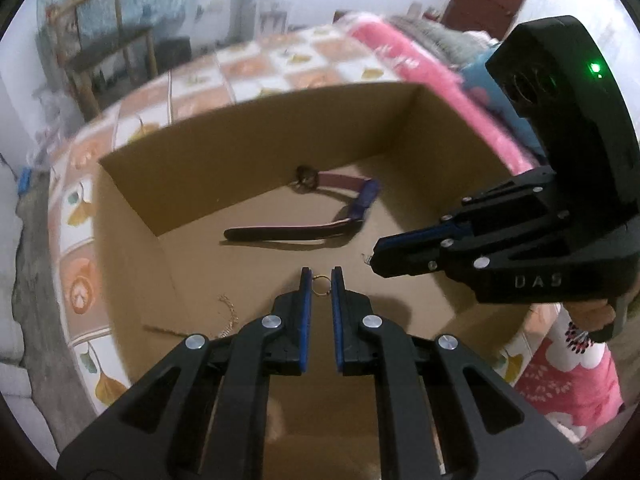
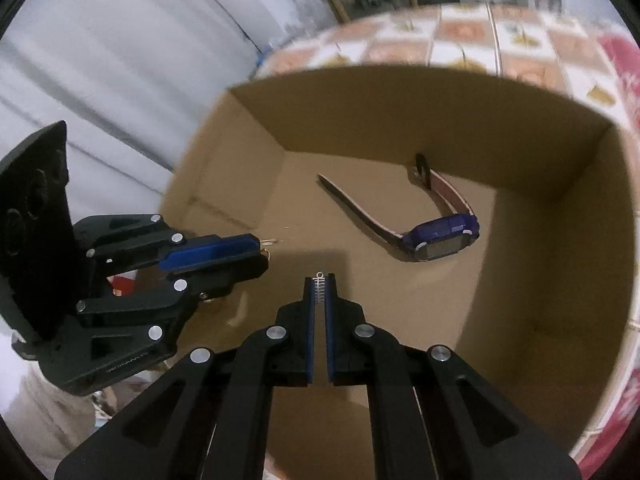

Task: Organize jewelry
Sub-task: 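Carry both items over the box and open both tools to drop them, then withdraw both tools from the box toward the beaded bracelets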

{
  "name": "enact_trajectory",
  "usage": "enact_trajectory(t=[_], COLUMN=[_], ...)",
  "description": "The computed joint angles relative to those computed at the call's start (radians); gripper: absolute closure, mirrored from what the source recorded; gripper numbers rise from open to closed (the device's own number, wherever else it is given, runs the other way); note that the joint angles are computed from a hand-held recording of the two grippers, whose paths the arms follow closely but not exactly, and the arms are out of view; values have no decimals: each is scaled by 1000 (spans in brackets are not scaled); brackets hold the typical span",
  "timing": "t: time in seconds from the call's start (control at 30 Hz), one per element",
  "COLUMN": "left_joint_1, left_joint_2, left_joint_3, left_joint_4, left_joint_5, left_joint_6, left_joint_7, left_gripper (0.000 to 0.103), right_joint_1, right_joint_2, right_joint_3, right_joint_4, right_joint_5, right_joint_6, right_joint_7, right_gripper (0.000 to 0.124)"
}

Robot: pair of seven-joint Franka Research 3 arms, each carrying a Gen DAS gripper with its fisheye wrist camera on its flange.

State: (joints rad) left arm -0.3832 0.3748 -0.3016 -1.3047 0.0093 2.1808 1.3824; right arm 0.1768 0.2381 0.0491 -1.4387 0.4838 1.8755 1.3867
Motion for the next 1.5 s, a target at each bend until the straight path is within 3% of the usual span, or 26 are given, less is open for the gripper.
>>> enact_trajectory(t=[0.2,0.47,0.6,0.77,0.87,1.0,1.13,1.3,1.5], left_joint_1=[-13,-14,-11,-3,11,31,14,9,-13], left_joint_2=[84,67,19,-91,-191,-366,-550,-661,-661], left_joint_3=[7,17,19,18,15,11,18,-13,-66], left_joint_4=[124,104,29,-112,-238,-462,-710,-871,-946], left_joint_5=[9,22,40,75,79,8,-37,72,212], left_joint_6=[-123,-107,-23,110,205,371,541,619,656], left_joint_7=[-13,-48,-58,-66,-82,-92,-146,-290,-421], left_gripper=[94,92,84,78,70,58,51,48,48], right_joint_1=[-8,-6,-7,-19,-25,-10,21,33,62], right_joint_2=[73,45,-18,-120,-228,-427,-619,-764,-774], right_joint_3=[1,2,-3,-13,-23,-45,-63,-70,-91], right_joint_4=[73,27,-29,-123,-229,-435,-643,-839,-970], right_joint_5=[5,0,-6,28,95,202,246,232,283], right_joint_6=[-52,1,46,123,183,292,398,459,434], right_joint_7=[39,30,11,-39,-107,-239,-302,-237,-142], right_gripper=[119,118,107,105,104,93,89,88,88])
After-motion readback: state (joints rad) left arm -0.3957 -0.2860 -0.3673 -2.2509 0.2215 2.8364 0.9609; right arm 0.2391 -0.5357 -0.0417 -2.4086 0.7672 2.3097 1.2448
